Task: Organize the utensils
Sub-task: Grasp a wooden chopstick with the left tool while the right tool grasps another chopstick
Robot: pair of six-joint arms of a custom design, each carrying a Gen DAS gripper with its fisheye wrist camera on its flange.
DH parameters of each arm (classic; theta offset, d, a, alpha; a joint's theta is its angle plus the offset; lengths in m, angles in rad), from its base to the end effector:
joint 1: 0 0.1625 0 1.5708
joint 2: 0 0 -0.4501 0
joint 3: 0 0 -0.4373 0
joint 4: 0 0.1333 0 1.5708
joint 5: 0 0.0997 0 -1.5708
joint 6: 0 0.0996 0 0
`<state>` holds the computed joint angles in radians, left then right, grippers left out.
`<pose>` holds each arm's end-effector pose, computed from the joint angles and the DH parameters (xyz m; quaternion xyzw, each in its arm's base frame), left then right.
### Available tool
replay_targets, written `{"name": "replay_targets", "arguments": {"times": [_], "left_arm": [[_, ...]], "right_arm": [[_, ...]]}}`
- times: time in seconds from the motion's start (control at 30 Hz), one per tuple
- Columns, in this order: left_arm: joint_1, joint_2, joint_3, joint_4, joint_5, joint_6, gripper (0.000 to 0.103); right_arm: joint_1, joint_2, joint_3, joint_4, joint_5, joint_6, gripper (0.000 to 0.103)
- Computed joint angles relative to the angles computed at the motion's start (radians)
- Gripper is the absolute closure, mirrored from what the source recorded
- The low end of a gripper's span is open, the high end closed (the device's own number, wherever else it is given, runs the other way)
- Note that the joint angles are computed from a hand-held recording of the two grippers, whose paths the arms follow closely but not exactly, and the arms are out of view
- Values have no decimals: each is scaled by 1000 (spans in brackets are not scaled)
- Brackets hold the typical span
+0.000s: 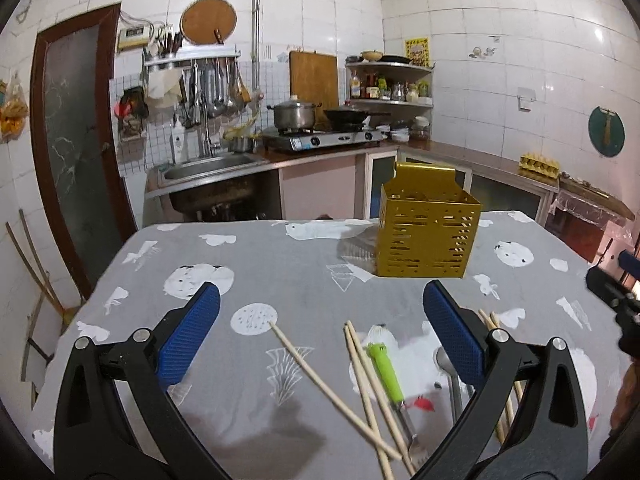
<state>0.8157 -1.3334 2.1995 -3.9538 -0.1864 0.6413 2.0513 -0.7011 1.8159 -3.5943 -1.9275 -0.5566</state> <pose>-0.1147 -0.4591 0.3654 0.0230 0.7103 -0.5550 0.4324 0.3977 -0.5498 0.0815 0.3706 -0.8066 0.4255 0.1757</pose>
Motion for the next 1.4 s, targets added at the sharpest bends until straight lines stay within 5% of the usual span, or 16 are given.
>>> {"name": "replay_targets", "arguments": {"times": [0.13,0.27,0.57,0.8,1.23,1.4], "left_arm": [[47,33,-74,-24,-12,65,5],[95,-10,-61,249,-35,-197,5],[189,-7,-63,451,-49,-387,5],[260,-82,-48,895,-102,-766,13],[334,-153,-101,1513,-185,-1260,43],[348,-160,-112,1577,-188,-1311,45]], "right_arm": [[-4,41,-78,94,-22,26,4],[-10,91,-156,156,-44,20,4],[-37,174,-230,149,-95,-20,4],[-45,203,-263,199,-163,-54,6],[-53,219,-287,345,-205,-34,41],[-60,221,-293,390,-210,-12,52]]}}
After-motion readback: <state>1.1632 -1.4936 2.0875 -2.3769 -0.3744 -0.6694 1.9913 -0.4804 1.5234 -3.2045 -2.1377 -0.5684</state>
